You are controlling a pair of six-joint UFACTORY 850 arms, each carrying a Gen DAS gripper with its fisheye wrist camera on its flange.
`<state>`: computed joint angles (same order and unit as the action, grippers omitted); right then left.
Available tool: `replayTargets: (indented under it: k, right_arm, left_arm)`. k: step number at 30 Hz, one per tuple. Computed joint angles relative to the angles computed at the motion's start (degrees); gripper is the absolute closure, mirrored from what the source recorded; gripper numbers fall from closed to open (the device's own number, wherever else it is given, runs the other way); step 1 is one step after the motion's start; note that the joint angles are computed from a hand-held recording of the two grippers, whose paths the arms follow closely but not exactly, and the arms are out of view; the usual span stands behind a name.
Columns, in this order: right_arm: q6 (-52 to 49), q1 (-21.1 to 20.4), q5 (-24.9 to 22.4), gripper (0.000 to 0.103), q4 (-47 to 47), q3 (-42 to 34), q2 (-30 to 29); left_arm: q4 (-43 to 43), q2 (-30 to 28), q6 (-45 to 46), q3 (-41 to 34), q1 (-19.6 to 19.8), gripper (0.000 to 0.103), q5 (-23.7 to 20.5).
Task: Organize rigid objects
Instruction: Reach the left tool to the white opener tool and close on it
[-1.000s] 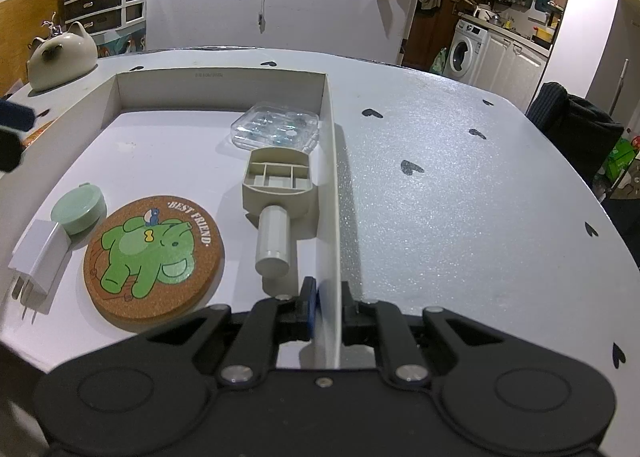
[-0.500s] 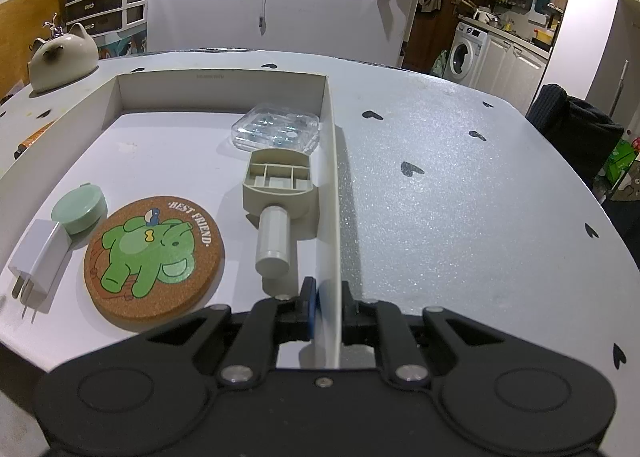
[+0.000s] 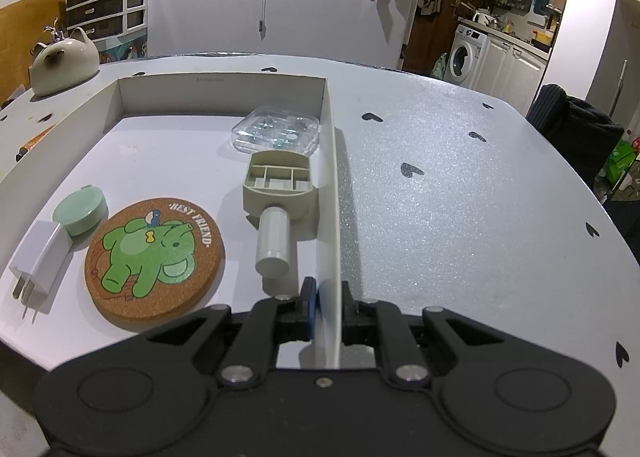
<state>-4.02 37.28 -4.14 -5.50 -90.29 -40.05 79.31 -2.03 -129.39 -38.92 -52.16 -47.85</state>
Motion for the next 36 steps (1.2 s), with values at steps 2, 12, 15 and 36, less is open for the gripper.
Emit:
replayTargets:
  k: [2,12,15,36]
  right_arm:
    - [0.1,0.0,0.0,0.091,0.0,0.1,0.1]
    - [0.8,0.0,0.3,0.091,-0.7,0.3,0.2]
    - [0.9,0.0,0.4,0.091,-0.7,0.4,0.2]
    - [4.6,0.1,0.1,0.091,-4.6,-0.1,-0.1]
  left_arm:
    - [0.2,0.7,0.0,1.0,-0.6,0.000,-0.5]
    - [-7.4,2.7,2.0,4.0,-2.5,0.000,-6.0]
    - [-10.1,3.0,4.3,4.7,-2.8,0.000,-7.5]
    - [-14.2,10.7,-2.3,11.3,7.5,0.000,-6.8]
